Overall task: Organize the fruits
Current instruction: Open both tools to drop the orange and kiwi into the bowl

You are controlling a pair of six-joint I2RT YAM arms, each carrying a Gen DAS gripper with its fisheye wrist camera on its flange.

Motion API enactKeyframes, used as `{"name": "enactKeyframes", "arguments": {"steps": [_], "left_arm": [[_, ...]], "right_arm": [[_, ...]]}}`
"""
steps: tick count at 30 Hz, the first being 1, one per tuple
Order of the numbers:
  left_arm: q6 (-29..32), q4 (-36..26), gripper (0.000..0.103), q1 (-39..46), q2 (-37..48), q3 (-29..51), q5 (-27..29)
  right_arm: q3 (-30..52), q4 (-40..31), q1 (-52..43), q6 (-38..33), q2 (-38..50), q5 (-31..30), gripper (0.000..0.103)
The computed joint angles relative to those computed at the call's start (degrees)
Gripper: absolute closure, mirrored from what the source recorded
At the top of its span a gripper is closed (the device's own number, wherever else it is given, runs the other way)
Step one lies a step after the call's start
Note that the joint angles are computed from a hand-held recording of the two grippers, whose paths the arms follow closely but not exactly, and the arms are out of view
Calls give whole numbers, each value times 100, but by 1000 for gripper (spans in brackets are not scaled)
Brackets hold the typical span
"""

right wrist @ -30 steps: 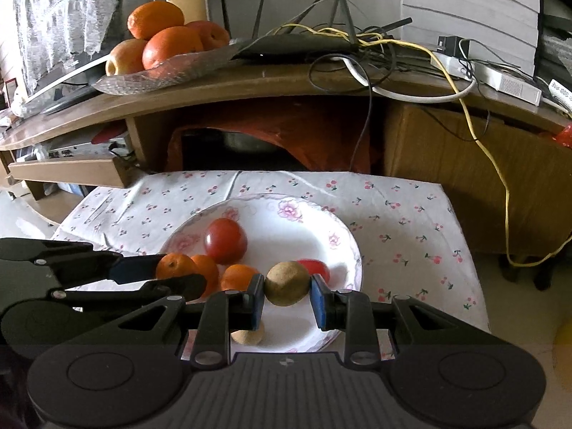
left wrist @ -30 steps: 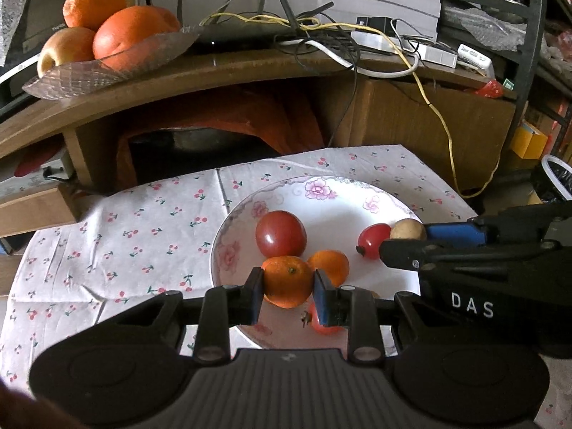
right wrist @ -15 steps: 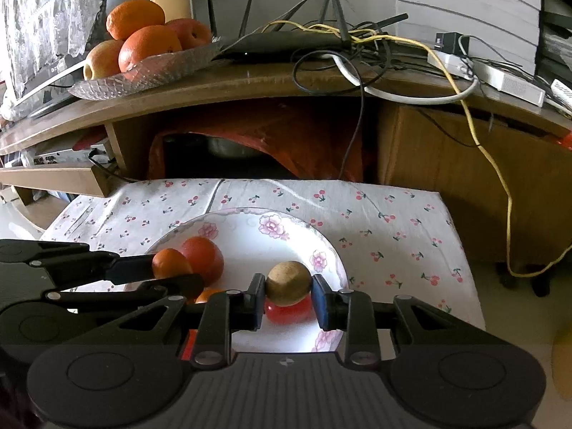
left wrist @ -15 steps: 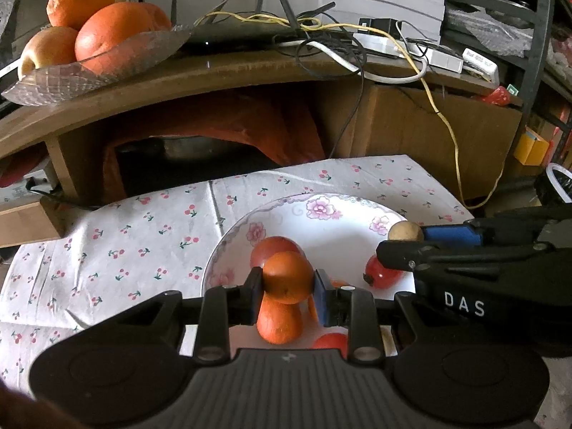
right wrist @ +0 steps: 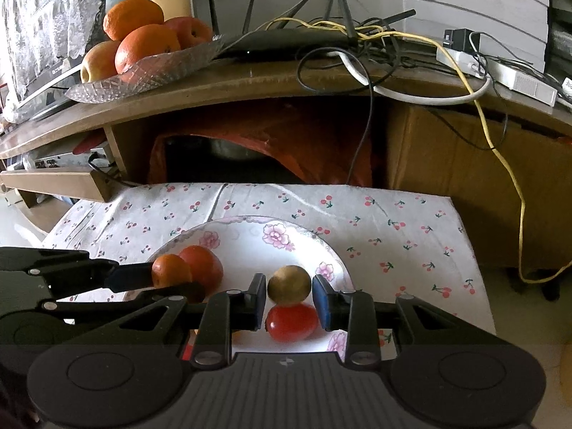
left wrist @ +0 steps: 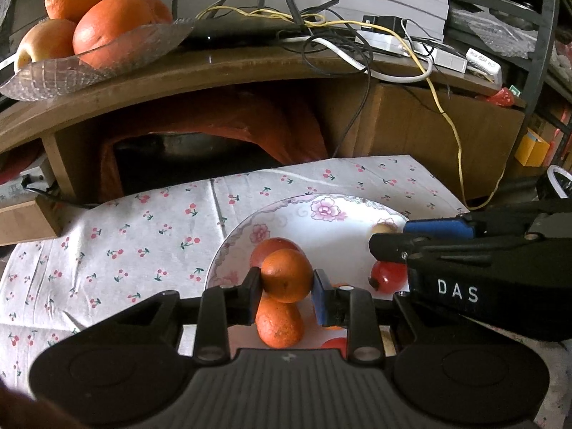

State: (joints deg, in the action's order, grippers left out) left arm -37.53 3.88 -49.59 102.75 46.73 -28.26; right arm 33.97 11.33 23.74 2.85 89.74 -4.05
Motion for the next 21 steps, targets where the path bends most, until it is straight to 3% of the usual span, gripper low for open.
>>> {"name": "enactKeyframes", "arguments": {"steps": [1,2,3,4,12,18,21], "left_arm": [[14,-5,69,-8,5,4,-5],[37,-20,64,-16,18,14,-12],[65,10,64,-31,22,5,-4],[95,33,63,-54,26,6,-31],[55,-107,58,-169,-41,-12,-161],[-252,-406,55,-303,-241,-111,-377],[-505,-632,49,-440,-393,-152,-584]], "right_arm": [[-7,14,-17,15,-8,-38,71],[-17,33,-46,28,-21,-105,64],[-43,73,-77,39,-44,-227,46],[-103,158,-63,38,-95,-277,43],[-284,267,-8,43,-451,14,44],[-425,44,-122,143,-751,186,44],[-537,-125,-132,239,-956,280,44]]}}
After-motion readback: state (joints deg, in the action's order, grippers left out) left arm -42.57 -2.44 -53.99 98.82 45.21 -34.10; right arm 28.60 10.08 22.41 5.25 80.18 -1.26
